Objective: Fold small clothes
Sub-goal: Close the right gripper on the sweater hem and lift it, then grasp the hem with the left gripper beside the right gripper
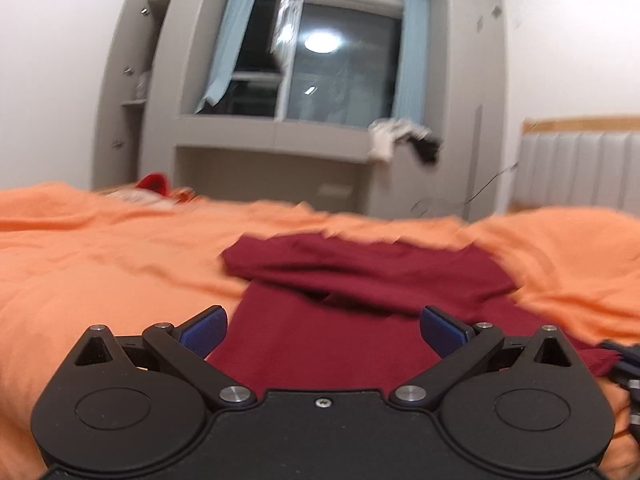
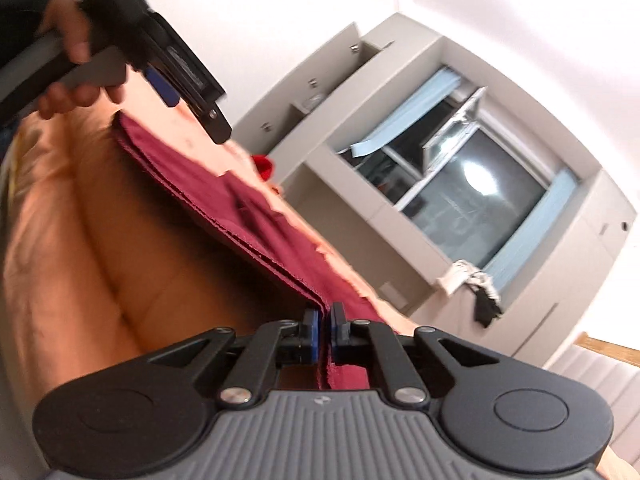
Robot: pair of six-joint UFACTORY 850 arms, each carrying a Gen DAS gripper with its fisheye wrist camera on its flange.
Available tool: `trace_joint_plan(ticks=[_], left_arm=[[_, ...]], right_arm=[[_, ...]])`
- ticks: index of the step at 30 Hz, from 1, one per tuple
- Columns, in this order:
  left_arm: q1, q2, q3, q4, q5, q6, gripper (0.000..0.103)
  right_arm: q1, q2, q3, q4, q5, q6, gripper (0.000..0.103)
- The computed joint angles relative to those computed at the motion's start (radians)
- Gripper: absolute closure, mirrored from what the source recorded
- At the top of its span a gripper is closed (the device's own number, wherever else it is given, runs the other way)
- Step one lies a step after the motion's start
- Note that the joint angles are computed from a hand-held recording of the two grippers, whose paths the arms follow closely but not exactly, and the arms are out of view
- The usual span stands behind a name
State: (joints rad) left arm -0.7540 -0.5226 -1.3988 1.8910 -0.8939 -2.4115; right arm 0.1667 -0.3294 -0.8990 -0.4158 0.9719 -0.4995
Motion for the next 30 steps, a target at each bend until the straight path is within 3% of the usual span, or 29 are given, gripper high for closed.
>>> trace_joint_plan(ticks=[3, 6, 12, 17, 19, 23, 27, 30], left_arm=[[-0.005, 0.022, 0.047, 0.188, 0.014, -0.100, 0.001], [-0.012, 0.013, 0.043, 0.274, 0.078, -0.042, 0.001], [-0.032, -0.070, -0.063, 0.137, 0.175, 0.287, 0.001], [-0.033, -0.123, -0.135, -0.028, 0.144, 0.474, 0.002], [-0.032, -0.131, -0.149, -0.072, 0.107, 0.517, 0.007], [-0.038, -0.154, -0.193, -0.212, -0.016, 0.615, 0.029], [-0.032, -0.154, -0.208, -0.322, -0.098, 0.638, 0.052], [-0.029, -0.139, -0.192, -0.360, -0.148, 0.619, 0.061]], right_arm=[[0.000, -0.003, -0.004, 0.009, 0.003, 0.001, 0.097], [-0.003, -0.003, -0.001, 0.011, 0.016, -0.006, 0.097], [0.004, -0.018, -0.012, 0.035, 0.026, -0.020, 0.097], [0.003, -0.017, -0.003, 0.036, 0.044, -0.031, 0.097], [0.006, -0.019, -0.002, 0.045, 0.052, -0.043, 0.097], [0.021, -0.021, 0.020, 0.094, 0.086, -0.085, 0.097], [0.028, -0.020, 0.026, 0.134, 0.108, -0.096, 0.097], [0.031, -0.019, 0.025, 0.136, 0.083, -0.097, 0.097]])
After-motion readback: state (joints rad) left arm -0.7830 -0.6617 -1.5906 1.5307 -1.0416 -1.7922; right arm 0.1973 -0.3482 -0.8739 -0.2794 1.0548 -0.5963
